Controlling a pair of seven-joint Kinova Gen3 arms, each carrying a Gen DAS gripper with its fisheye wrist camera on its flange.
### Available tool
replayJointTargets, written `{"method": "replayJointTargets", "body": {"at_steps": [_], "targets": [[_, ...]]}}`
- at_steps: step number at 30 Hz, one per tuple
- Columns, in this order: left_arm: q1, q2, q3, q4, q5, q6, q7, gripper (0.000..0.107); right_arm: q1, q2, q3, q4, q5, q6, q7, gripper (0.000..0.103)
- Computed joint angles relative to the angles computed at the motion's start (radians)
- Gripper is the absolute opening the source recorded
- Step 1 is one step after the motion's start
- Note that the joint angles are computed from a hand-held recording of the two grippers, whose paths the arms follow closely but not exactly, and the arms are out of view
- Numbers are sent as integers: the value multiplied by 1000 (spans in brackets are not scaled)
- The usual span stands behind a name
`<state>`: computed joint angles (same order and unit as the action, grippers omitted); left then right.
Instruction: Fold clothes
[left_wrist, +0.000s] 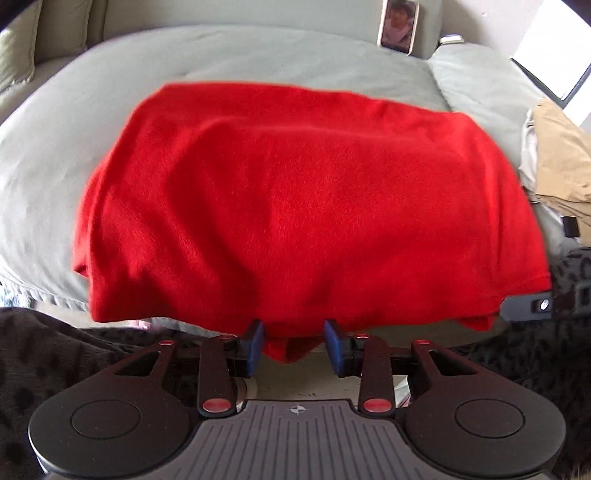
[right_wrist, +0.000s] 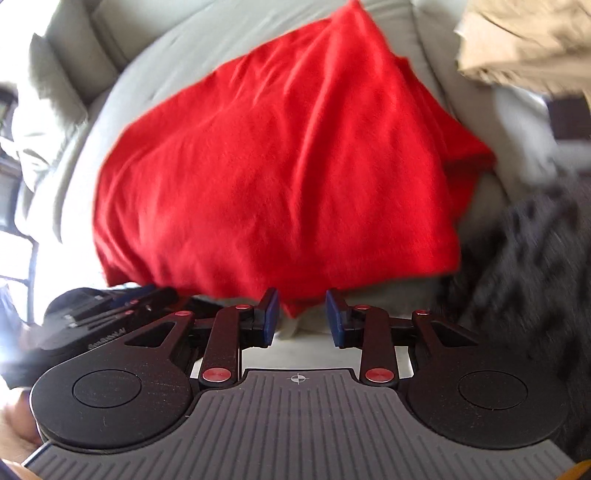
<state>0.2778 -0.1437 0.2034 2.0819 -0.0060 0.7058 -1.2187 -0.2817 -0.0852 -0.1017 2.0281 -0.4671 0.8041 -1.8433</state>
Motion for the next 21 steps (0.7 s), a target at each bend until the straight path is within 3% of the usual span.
{"method": "replayJointTargets", "body": {"at_steps": [4,8,12,16,19,21], "targets": [[10,-18,9,-32,-5,-35,-28,34,51,-92,24,66,-60,-90,27,52],[30,18,53,-80,-46,-62,-7,35,67,-129,39,83,11,-163,-71,58],[87,87,87,-129,-94,-79,12,35,53,-121,64,85,50,-195,-72,58],[153,146,94,-174,-150,-59,84,35,-97,-82,170,81,77,-245,49,38],[192,168,82,-190,-185,-40,118,35,-81,-23,93,40,198,-221,32,36],[205,174,70,-191,-203,-32,144,35,-7,-5,0,26,280,-182,-25,16]]}}
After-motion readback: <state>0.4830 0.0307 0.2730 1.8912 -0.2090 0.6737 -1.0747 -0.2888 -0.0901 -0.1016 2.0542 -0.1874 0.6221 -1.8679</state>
